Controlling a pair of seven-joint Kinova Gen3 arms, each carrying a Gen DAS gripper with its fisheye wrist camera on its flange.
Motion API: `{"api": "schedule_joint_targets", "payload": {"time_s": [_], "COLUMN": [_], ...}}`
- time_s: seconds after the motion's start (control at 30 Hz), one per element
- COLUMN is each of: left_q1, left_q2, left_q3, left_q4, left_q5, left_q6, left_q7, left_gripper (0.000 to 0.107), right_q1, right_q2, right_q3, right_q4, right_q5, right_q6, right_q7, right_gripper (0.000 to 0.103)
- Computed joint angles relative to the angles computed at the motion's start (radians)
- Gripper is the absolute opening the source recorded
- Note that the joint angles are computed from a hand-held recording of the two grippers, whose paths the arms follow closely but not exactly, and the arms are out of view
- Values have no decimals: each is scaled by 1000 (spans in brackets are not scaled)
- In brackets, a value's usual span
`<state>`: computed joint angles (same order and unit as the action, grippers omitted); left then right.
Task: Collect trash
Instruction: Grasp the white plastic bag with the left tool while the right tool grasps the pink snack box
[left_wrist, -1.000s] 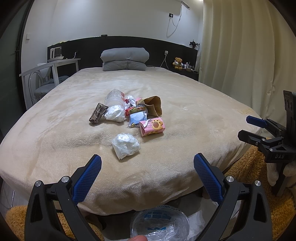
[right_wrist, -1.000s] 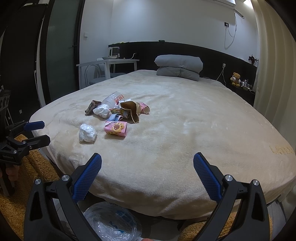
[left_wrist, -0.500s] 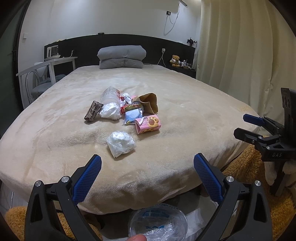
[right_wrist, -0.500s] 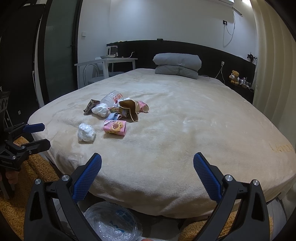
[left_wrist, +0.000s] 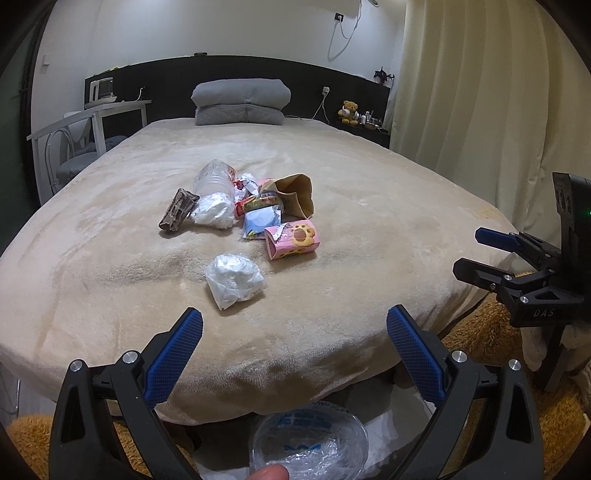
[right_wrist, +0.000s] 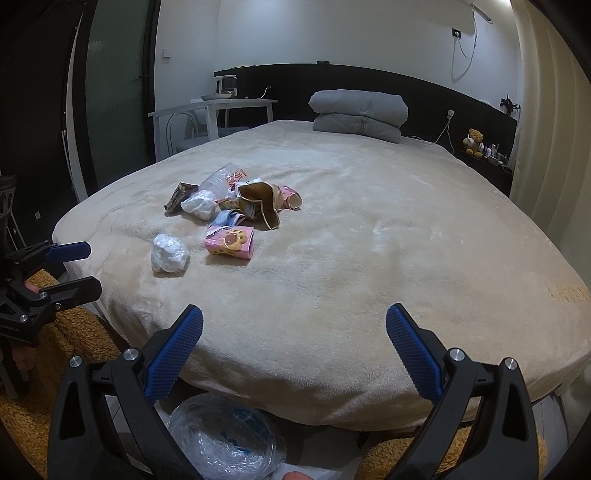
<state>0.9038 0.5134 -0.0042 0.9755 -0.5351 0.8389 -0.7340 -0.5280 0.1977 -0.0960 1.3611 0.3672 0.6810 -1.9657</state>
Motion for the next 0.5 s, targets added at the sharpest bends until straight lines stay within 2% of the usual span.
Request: {"api": "schedule_joint_targets", "payload": {"time_s": [0.33, 0.5], "left_q1": [-90, -104], "left_q2": [67, 143], "left_q3": [47, 30], "left_q4": [-145, -303], "left_q5": [151, 197], "left_q6": [83, 213], "left_q7": [-151, -204], "left_gripper": [97, 97], "right_q1": [63, 62], "right_q2": [147, 233], "right_q3": [-12, -2], "right_q4": [-238, -376], "right_q5": [-186, -235], "right_q6": [113, 184], "right_q7": [210, 292], "right_gripper": [98, 98]}}
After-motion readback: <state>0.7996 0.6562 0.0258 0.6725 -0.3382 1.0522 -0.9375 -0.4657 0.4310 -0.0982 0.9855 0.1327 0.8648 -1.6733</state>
